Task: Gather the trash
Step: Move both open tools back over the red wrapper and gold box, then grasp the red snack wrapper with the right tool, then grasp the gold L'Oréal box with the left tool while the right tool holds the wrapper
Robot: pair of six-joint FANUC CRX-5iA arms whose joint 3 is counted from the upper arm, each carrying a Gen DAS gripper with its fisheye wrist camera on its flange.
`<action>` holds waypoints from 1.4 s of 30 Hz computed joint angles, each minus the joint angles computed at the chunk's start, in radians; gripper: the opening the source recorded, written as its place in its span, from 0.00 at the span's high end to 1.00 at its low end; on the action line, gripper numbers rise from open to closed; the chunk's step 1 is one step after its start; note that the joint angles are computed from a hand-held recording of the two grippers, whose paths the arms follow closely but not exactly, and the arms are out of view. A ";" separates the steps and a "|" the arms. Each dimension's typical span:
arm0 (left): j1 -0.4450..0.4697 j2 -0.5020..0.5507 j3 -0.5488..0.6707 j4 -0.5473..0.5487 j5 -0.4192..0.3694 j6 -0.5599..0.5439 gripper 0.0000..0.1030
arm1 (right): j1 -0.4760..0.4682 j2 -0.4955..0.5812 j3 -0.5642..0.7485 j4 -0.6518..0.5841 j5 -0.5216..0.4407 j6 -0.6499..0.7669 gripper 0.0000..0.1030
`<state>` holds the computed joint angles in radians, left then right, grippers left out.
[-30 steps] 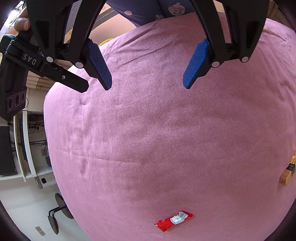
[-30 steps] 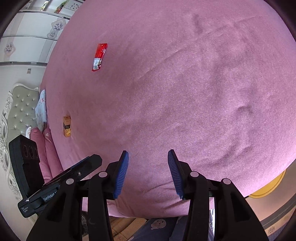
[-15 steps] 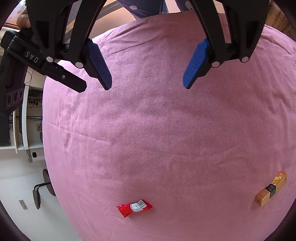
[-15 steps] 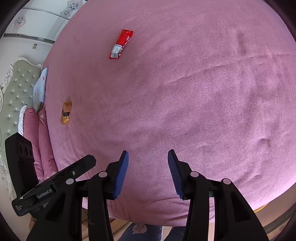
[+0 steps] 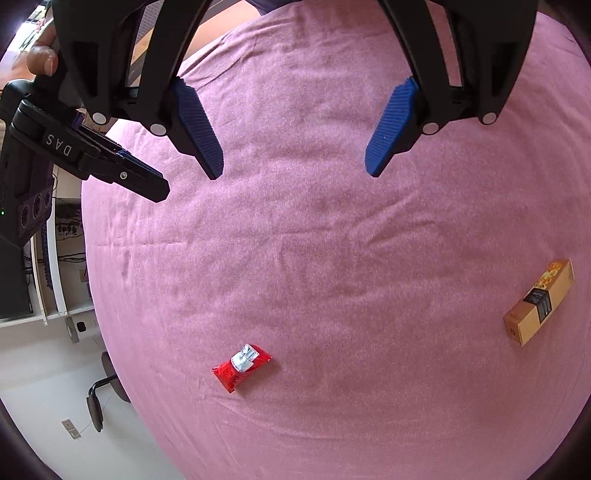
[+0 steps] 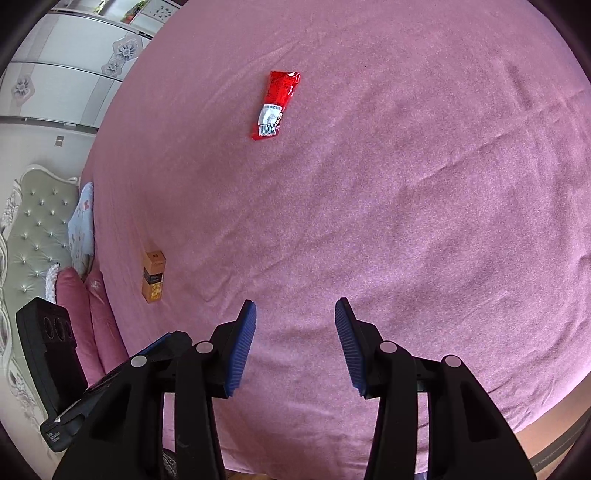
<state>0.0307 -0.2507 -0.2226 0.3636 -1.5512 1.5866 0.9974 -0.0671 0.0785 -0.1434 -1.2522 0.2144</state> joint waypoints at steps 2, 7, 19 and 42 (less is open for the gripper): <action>0.018 0.033 0.021 -0.003 0.004 -0.028 0.23 | -0.022 0.034 0.026 -0.010 0.011 -0.004 0.57; 0.044 0.123 0.067 0.006 0.046 -0.042 0.23 | -0.082 0.126 0.093 -0.032 0.029 0.059 0.56; 0.013 0.369 0.201 0.010 0.121 -0.056 0.23 | -0.233 0.385 0.302 -0.092 0.022 0.195 0.55; 0.107 0.394 0.162 0.009 0.103 -0.125 0.23 | -0.166 0.540 0.466 -0.110 -0.061 0.203 0.74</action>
<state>0.1374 0.1438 -0.0608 0.3726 -1.4480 1.4620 0.8314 0.4734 0.5440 -0.2532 -1.3134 0.4176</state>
